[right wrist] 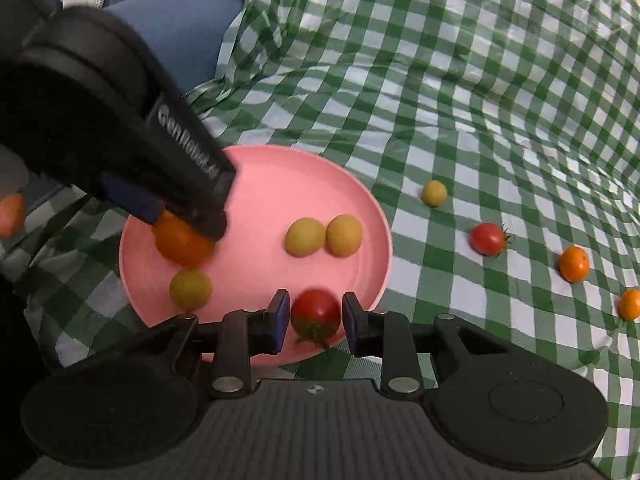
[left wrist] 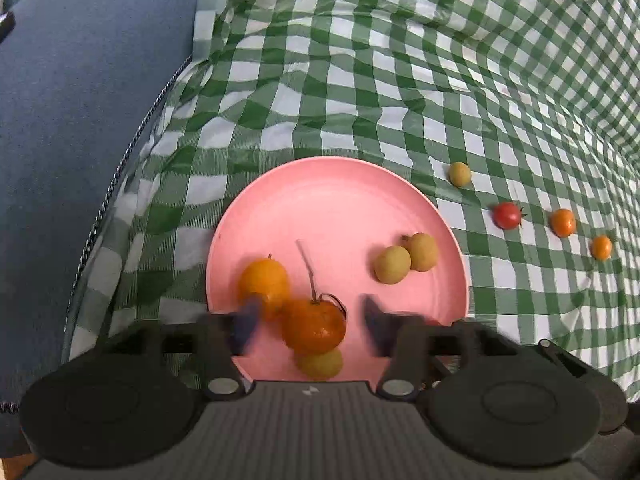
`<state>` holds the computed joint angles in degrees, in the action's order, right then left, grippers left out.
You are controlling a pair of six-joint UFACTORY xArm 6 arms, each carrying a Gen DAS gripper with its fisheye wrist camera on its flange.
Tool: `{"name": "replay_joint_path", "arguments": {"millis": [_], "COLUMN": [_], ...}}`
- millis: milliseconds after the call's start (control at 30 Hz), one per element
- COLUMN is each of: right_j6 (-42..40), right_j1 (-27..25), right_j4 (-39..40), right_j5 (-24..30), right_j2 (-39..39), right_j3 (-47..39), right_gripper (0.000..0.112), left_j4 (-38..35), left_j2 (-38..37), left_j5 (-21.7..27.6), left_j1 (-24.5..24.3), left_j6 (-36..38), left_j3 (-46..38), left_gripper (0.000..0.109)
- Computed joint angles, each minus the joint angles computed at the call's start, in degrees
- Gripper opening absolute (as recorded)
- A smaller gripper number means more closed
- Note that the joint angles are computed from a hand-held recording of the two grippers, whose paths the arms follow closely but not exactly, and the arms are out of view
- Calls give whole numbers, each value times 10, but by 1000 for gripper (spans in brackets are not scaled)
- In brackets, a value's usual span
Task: Organize fruits
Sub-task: 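Open the left tool over the plate while the right tool releases its tomato there, then withdraw both tools from the plate toward the remaining fruits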
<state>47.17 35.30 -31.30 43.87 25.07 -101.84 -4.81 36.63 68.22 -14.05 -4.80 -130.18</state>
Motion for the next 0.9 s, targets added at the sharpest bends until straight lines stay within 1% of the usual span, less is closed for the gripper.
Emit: {"name": "replay_joint_path", "arguments": {"millis": [33, 67, 100, 133, 167, 233, 300, 400, 433, 500, 567, 633, 700, 900], "right_j6": [9, 16, 13, 6, 3, 6, 22, 57, 67, 102, 130, 144, 159, 190], "right_j1": [0, 0, 0, 1, 3, 6, 11, 23, 27, 37, 49, 65, 79, 109], "right_j4": [-8, -19, -25, -27, -28, -21, -5, 21, 33, 46, 21, -21, -56, -111], "right_j5": [-7, -15, -17, -14, -9, 3, 13, 29, 38, 43, 48, 64, 73, 93], "right_j2": [-4, -9, -12, -16, -21, -38, -67, -122, -139, -178, -205, -222, -235, -265], "right_j3": [5, 12, 14, 16, 17, 27, 50, 99, 113, 146, 164, 167, 169, 176], "right_gripper": [37, 38, 43, 49, 53, 69, 77, 79, 82, 83, 84, 88, 88, 89], "left_j4": [-4, -5, -3, -3, -4, -4, 10, 51, 57, 67, 79, 87, 97, 115], "left_j2": [-12, -31, -45, -54, -62, -91, -131, -195, -216, -258, -301, -330, -357, -446], "left_j5": [-17, -46, -66, -75, -80, -91, -99, -80, -69, -59, -66, -71, -73, -107], "left_j1": [3, 4, 6, 8, 10, 16, 20, 25, 26, 27, 25, 23, 15, -3], "left_j6": [-7, -11, -14, -14, -14, -17, -37, -89, -96, -109, -123, -116, -110, -109], "left_j3": [18, 48, 68, 76, 82, 111, 158, 232, 256, 306, 359, 394, 421, 502], "left_gripper": [97, 100, 102, 103, 103, 103, 103, 103, 103, 103, 103, 103, 103, 103]}}
